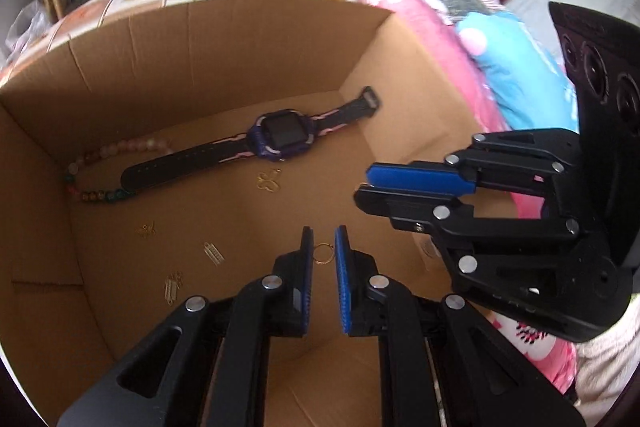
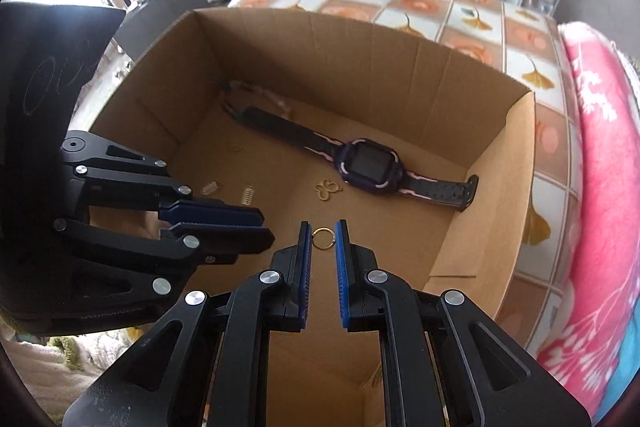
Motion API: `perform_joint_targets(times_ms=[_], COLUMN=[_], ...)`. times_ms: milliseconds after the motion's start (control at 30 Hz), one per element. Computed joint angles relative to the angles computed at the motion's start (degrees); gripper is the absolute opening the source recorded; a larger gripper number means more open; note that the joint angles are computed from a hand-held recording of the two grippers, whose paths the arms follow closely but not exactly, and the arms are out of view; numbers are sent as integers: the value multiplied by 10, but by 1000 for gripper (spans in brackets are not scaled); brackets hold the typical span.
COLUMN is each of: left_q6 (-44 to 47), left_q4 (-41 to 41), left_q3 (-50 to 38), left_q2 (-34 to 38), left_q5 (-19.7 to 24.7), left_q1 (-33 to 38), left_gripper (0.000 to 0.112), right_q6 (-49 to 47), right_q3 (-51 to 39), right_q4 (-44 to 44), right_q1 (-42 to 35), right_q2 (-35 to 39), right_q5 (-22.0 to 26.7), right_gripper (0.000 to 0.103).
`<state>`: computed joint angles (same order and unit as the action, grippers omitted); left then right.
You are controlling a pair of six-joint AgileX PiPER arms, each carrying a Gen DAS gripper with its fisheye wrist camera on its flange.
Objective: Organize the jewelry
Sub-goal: 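Open the right tool to drop the gold ring into the box, then move the right tool back beside the box to the pink beaded bracelet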
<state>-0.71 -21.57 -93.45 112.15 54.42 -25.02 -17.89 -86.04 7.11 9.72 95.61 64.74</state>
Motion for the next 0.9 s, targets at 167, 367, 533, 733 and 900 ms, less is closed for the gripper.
perform_joint_targets(times_ms=[167,367,533,733,900], left_q6=[-16,-18,-11,1,32], left_q4=[-2,-19,-23,-30,-48], left_q3=[-44,-53,-38,-4,69], left_q2=[41,51,41,9,-60], left_q5=[34,42,32,3,-46], left_q1=[10,20,24,31,43], left_gripper=[11,22,23,23,23], right_q6=[-4,-5,-12,-28,-46], right_q3=[-16,-2,19,19,32], right_q4=[-6,8,24,52,98], right_q1=[-5,-16,-37,-69,-110], right_q2=[13,-6,-48,-77,-123], right_q5=[3,-10,-4,3,16], right_gripper=[10,12,13,14,25])
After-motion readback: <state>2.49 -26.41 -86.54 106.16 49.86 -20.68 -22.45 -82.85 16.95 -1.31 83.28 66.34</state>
